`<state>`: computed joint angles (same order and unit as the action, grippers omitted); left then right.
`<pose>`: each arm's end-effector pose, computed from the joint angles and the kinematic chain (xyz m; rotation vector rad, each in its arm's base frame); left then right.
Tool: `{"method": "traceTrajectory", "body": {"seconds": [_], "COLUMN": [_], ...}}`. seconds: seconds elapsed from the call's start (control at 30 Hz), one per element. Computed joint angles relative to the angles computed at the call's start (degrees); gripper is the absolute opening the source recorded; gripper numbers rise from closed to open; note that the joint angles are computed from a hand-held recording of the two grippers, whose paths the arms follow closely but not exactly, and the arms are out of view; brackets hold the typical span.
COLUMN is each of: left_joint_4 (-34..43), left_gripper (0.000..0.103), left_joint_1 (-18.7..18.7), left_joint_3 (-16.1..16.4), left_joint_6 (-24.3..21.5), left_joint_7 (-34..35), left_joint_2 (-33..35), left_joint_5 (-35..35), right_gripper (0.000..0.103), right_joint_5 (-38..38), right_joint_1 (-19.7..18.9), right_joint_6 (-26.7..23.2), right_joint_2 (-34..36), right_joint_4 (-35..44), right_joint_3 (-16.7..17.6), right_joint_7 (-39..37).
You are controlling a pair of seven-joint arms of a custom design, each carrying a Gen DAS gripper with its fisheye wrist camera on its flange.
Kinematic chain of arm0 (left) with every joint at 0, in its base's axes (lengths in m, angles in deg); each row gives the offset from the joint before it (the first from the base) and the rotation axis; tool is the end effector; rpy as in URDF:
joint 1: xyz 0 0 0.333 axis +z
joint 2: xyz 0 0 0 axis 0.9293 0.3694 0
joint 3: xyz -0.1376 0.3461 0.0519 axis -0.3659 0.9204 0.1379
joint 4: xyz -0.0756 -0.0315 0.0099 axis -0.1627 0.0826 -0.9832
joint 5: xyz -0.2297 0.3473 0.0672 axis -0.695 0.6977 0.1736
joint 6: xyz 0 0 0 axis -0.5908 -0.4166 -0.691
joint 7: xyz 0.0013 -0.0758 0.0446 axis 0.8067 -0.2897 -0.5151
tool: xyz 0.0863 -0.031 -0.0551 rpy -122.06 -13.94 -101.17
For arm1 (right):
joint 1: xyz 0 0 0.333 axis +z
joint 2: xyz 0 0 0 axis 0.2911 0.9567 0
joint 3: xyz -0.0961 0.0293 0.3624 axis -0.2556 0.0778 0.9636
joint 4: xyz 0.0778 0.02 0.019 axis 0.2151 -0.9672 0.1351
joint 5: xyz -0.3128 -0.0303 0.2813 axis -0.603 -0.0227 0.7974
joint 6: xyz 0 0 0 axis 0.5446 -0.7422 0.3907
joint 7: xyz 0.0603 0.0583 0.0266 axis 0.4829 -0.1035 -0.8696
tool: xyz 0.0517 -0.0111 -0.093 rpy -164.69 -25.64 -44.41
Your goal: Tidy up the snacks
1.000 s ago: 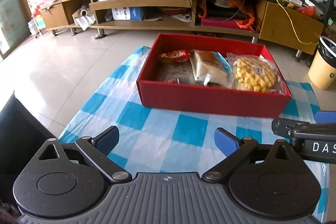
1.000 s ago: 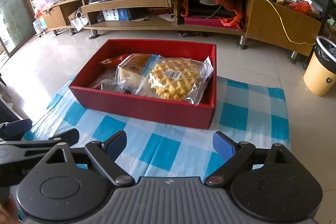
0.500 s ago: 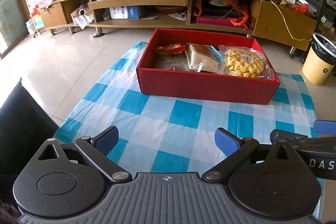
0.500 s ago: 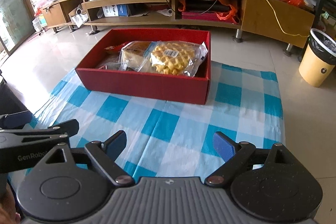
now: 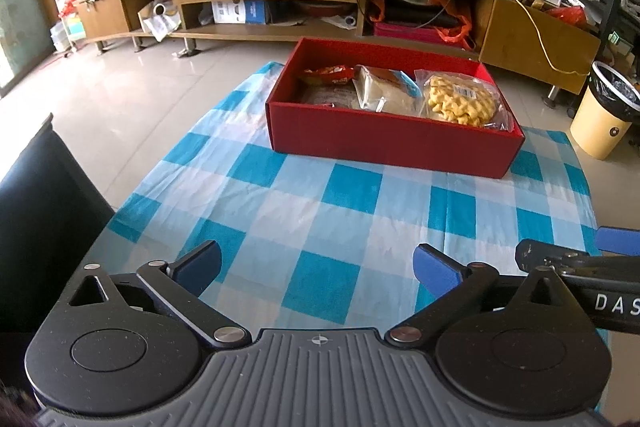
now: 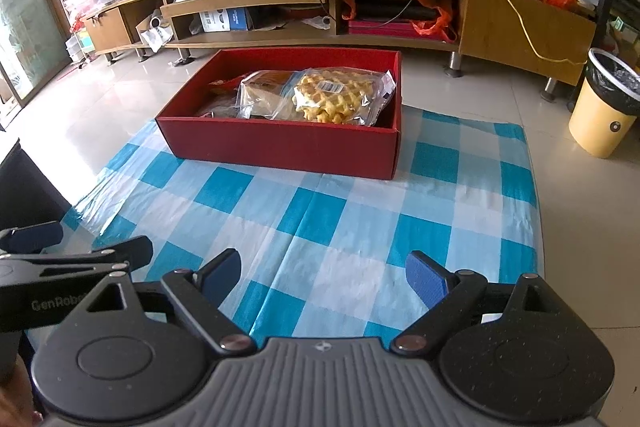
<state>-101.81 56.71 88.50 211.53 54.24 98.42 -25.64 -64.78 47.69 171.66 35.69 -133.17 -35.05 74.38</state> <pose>0.6345 -0.0973 0.3697 -1.7051 1.9501 -0.6543 0.6127 0.3385 0.3969 -1.7257 1.9286 -0.5174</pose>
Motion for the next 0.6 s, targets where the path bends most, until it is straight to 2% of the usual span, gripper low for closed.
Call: {"method": "traceTrajectory", "body": {"seconds": [0.23, 0.37, 0.5, 0.6], "left_joint_4": [-0.6, -1.3, -1.6, -1.9], "left_gripper": [0.103, 0.103, 0.103, 0.103], "left_joint_1": [-0.6, -2.9, 0.7, 1.2], "left_joint_3": [0.5, 3.4, -0.4, -0.9], "left_joint_6": [-1.7, -0.5, -0.4, 0.4], "left_joint_7": [-0.9, -3.7, -2.6, -2.0], "left_joint_2": [-0.8, -1.1, -1.4, -1.4], "left_joint_5": [0.9, 4.2, 2.3, 1.5], "right_gripper": [0.09, 0.09, 0.091, 0.091], "right_joint_5": [-0.4, -0.3, -0.4, -0.5], "right_joint_1": [0.3, 0.1, 0.1, 0.1], "right_joint_6": [-0.1, 0.2, 1.0, 1.4], "right_joint_2": [-0.4, -0.6, -0.8, -0.9], "right_joint_4": [-0.7, -1.1, -1.5, -1.6], "right_joint_3": [-0.1, 0.2, 0.1, 0.0], "right_joint_7": [0.5, 0.4, 0.6, 0.8]}}
